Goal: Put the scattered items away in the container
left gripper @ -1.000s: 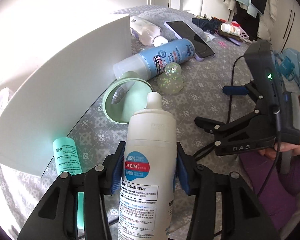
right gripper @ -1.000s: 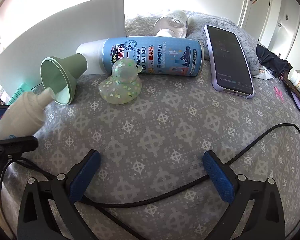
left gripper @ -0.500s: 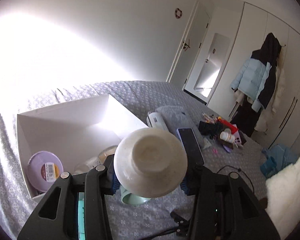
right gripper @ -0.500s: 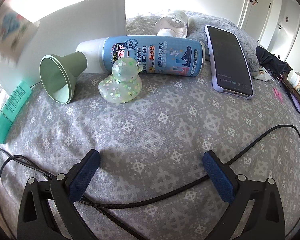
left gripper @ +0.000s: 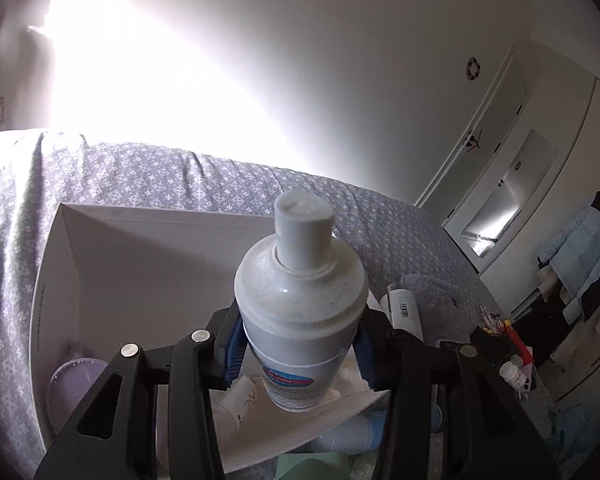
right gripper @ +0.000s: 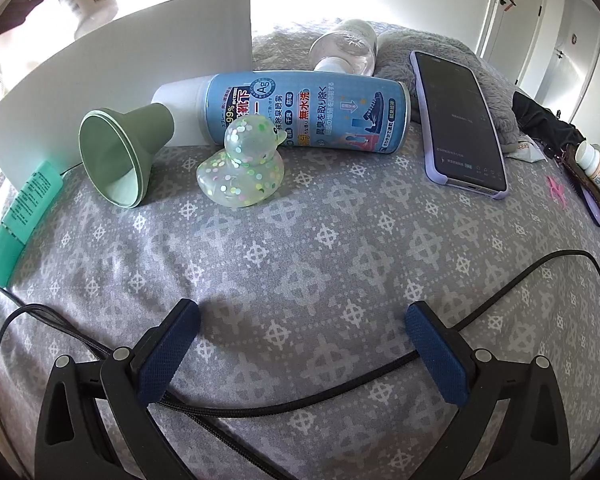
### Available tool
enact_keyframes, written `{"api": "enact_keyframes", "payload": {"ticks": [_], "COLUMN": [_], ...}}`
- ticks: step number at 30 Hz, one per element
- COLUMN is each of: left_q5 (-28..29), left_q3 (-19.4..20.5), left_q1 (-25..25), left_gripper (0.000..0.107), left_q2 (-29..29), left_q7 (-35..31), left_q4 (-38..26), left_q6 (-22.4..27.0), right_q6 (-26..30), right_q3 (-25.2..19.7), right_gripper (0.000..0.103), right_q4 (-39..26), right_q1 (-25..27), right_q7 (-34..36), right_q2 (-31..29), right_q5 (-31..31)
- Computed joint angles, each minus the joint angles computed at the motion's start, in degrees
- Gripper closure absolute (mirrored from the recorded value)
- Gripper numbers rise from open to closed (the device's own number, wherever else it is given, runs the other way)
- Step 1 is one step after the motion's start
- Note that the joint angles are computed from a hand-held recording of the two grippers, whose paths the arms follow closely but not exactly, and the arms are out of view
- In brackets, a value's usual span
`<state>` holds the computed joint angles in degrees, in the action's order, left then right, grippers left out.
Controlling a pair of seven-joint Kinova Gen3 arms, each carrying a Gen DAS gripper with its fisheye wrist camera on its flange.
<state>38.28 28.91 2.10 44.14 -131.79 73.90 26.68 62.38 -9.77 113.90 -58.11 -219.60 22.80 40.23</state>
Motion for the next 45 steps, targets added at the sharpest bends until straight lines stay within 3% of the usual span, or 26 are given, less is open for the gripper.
{"api": "enact_keyframes", "payload": {"ticks": [2,5,7,10,11,14,17,21,25,31,36,40,42,45], "left_q5": [-0.17,5.12,7.8,5.11,2.78,-3.65,-9.14,-17.86,-26.99,-38.62,-32.93,-25.61,-25.31,-26.69], "left_q3": [-1.81,-9.24,-11.86,-8.92,-7.51,-2.67,2.65,4.76,-4.33,-20.18,-30.86,-39.68,-40.7,-39.14], "left_q1": [1.17,5.8,7.23,5.6,4.93,2.05,-2.29,-5.62,-0.13,13.6,22.67,29.88,30.78,29.62], "left_gripper": [0.064,0.064,0.064,0.062,0.057,0.023,0.021,0.019,0.008,0.008,0.008,0.008,0.008,0.008], "left_q2": [0.45,0.14,-0.34,-1.39,-1.52,-2.95,-4.66,-9.22,-15.09,-14.57,-11.88,-9.92,-9.27,-8.81], "left_q7": [-0.23,-3.35,-5.71,-4.08,-2.14,3.61,7.43,13.63,19.27,23.13,22.12,16.75,17.3,19.56], "left_q4": [-0.11,-1.09,-0.29,1.54,1.86,4.78,9.17,17.07,24.88,26.59,24.6,23.72,23.54,23.66], "left_q6": [0.24,3.07,2.91,1.68,0.67,-4.19,-8.83,-14.27,-17.25,-9.77,-7.63,-6.84,-6.57,-6.83], "right_q6": [0.03,0.06,0.04,0.04,0.05,0.06,0.06,0.09,0.1,0.15,0.21,0.22,0.26,0.31], "right_q3": [0.0,0.0,0.0,0.0,0.0,0.0,0.0,0.0,0.0,0.02,-0.05,-0.09,-0.09,-0.1], "right_gripper": [0.0,0.0,0.0,0.0,0.0,0.0,0.0,0.0,0.0,0.0,0.0,0.0,0.0,0.0], "right_q4": [-0.04,-0.07,-0.04,-0.05,-0.07,-0.07,-0.07,-0.11,-0.12,-0.05,0.17,0.17,0.1,0.13], "right_q1": [0.0,0.0,0.0,0.02,0.0,0.0,0.0,-0.02,-0.03,0.11,0.26,0.24,0.24,0.24], "right_q7": [0.02,0.04,0.03,0.06,0.04,0.05,0.05,0.05,0.06,0.33,0.61,0.53,0.56,0.63], "right_q2": [0.03,0.05,0.03,0.03,0.05,0.05,0.05,0.07,0.08,-0.05,-0.18,-0.17,-0.13,-0.15], "right_q5": [-0.02,-0.04,-0.04,-0.04,-0.03,-0.04,-0.04,-0.06,-0.07,-0.16,-0.32,-0.31,-0.32,-0.38]}}
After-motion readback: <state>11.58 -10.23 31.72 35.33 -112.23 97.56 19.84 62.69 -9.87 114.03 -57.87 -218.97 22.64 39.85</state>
